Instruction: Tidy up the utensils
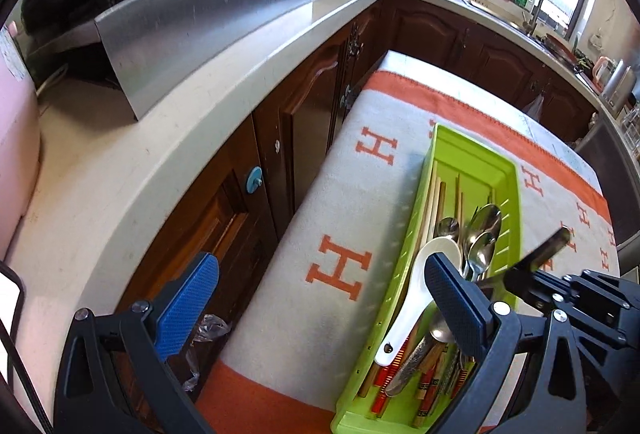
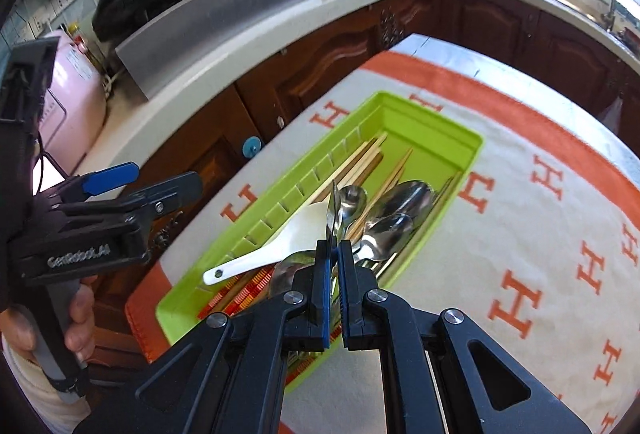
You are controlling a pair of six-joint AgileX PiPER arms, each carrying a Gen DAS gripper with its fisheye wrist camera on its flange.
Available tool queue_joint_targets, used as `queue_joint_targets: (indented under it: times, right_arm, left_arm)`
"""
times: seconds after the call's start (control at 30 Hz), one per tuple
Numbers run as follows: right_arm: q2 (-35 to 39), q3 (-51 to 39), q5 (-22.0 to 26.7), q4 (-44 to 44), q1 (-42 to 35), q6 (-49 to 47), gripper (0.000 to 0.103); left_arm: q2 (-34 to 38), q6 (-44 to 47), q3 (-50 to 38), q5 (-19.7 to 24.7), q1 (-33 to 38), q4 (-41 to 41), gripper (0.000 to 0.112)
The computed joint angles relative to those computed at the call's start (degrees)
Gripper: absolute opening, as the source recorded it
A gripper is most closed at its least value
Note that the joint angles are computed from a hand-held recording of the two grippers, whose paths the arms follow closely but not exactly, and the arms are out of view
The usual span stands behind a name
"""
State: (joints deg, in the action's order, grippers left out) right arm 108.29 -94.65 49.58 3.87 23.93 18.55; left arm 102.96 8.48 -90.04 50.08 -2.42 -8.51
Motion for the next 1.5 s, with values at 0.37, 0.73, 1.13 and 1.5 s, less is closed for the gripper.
queue_joint_targets:
  times: [0.37, 0.73, 1.13, 1.5]
  right_arm:
    - [-0.4, 3.4, -4.2, 0.9, -2.4, 3.1, 0.027]
    - [-10.3, 14.0, -5.8, -4.5, -4.2, 14.0, 0.035]
    - [-26.7, 32.0, -4.6, -14.9, 0.0, 28.8, 0.050]
    - [-45.8, 42.7, 6.4, -22.9, 4.9, 40.8, 0.060]
  left_arm:
    - [4.3, 1.7, -3.9, 5.5, 0.6, -4.8, 0.102]
    - [2.2, 6.0, -1.5, 7.9, -0.8, -8.3, 0.102]
    - [-6.6, 9.7, 9.3, 8.6, -7.8, -10.1, 0.102]
    - [-13.7, 2.3, 14.9, 6.4, -18.5, -6.3, 0.102]
